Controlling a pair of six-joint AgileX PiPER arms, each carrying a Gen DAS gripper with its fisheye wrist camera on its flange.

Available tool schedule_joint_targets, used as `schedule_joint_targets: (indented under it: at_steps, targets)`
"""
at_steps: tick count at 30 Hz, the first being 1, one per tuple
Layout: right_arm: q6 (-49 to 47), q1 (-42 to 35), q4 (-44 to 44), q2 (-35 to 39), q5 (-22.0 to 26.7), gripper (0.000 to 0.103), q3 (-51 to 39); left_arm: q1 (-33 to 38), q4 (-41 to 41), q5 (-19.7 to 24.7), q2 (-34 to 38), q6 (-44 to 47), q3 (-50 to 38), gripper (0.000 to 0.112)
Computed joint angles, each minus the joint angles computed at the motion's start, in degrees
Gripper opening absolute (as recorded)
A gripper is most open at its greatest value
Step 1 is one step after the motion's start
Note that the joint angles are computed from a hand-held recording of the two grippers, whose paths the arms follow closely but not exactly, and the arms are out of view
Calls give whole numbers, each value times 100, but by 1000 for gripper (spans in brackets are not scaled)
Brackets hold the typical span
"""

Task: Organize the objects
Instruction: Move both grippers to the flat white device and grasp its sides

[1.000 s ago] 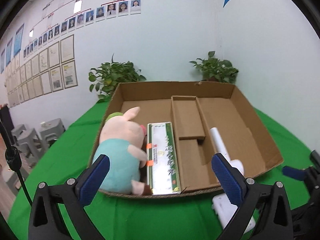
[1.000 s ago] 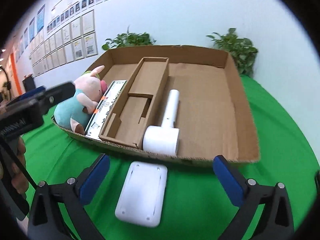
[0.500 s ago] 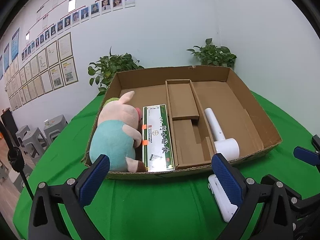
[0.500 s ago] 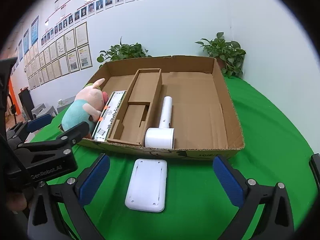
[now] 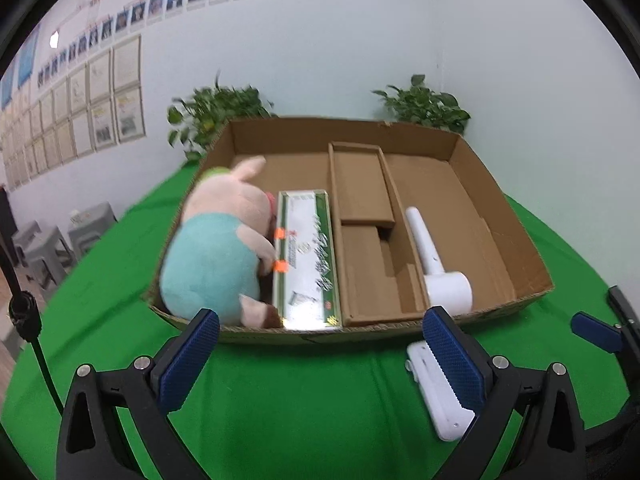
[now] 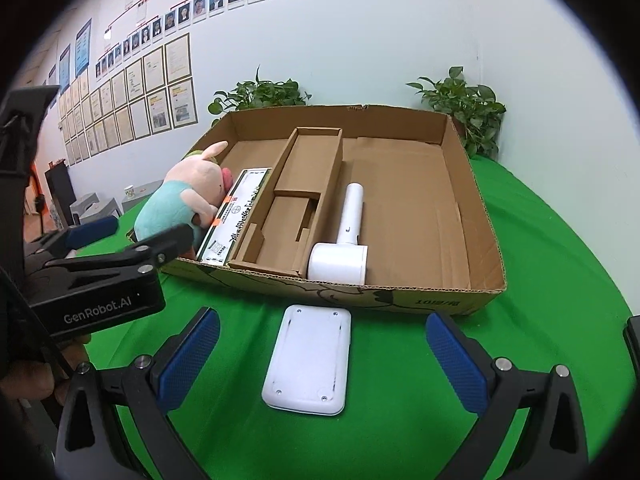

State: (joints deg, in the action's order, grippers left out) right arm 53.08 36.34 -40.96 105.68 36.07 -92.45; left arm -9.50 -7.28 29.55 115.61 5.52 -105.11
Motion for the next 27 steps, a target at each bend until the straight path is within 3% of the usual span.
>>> schedule_joint_targets:
  at_steps: [3, 6, 11, 16, 21, 24, 27]
  targets:
    - [-145, -34, 141, 89, 48, 103, -91, 112, -658, 373, 196, 571, -264, 101]
    - [-351, -71, 338, 174, 40, 103, -164, 166, -952, 399, 235, 837, -251, 100]
    - [-914, -180, 911, 416, 97, 103, -378, 284, -1618, 651, 443, 1357, -447, 83]
    - [-2117, -320, 2137, 885, 362, 103, -945, 344, -1638, 949, 702, 1279, -731, 81]
    - [-2720, -465, 2894, 1312, 848, 100, -1488, 571, -1949, 1424, 970, 1277, -1095, 81]
    - [-2938, -520, 3209, 1469, 1065, 90, -1617, 613, -2047, 1493, 967, 1337, -1079, 81]
    - [-2770, -415, 2877, 1604, 1354, 72, -1763, 616, -2118, 1538, 955, 1431, -1060, 81]
